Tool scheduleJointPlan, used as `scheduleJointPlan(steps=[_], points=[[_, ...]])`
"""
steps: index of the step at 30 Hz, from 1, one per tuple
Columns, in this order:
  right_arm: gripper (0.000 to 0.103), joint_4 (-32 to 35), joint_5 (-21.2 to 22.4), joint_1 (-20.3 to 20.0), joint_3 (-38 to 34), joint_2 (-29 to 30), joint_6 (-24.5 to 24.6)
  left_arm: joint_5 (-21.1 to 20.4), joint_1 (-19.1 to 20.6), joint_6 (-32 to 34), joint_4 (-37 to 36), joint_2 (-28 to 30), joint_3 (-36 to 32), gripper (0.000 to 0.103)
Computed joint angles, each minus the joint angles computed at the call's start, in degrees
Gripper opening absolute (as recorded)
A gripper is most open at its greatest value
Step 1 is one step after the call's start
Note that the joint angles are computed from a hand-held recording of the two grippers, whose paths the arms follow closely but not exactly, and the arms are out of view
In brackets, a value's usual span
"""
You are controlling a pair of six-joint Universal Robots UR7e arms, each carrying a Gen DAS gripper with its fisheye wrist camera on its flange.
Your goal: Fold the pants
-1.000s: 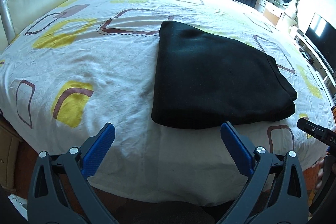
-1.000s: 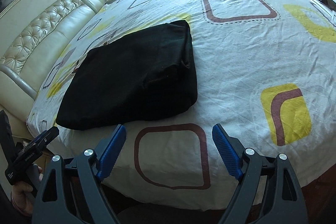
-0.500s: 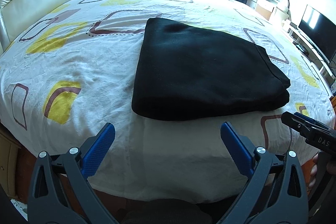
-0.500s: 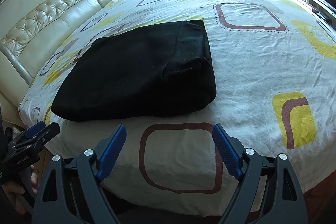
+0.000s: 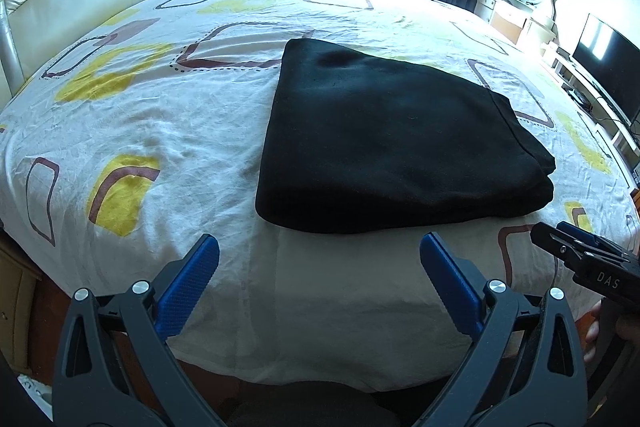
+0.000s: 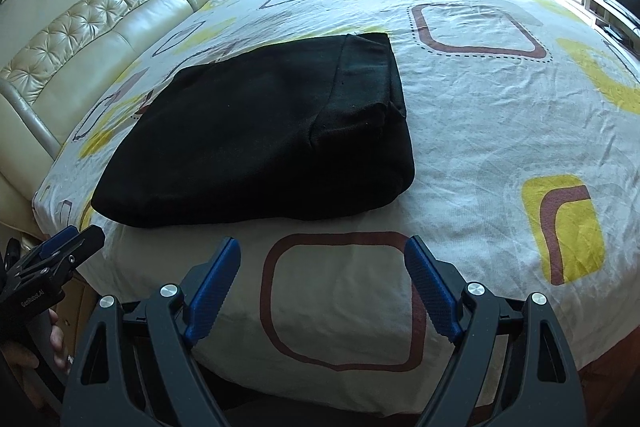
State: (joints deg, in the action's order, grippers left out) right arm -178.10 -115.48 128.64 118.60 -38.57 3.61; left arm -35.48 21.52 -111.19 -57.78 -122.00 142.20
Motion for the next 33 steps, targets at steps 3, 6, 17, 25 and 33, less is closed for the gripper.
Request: scheduleJointPlan(steps=[3,6,17,25,33], points=[[0.083,0.05,0.11,-0.06,0.03,-0.07,-0.03,-0.05,-0.12,-0.30,0.25,0.04,-0.02,0.101],[0.083,0.08,0.09,-0.06,0.00,-0.08,-0.13,0.02,-0.07,-0.28,0.46,0.05,-0.02,0.100],[0.083,0.57,-0.02,-0.20,-0.07,0.08,0.38,-0.23,-0.06,-0.61,0.97,0.46,-0.16,0.100],[0.083,0.95,0.02,-0.14,-0.19,0.36,0.59,-0.35,-0.39,-1.12,1.31,0.84,-0.18,0.100],[0.083,1.30,0.11,-0.22,-0.29,0.45,0.64,-0.21,-0.49,-1.11,1.67,0.80,-0.42,0.101]])
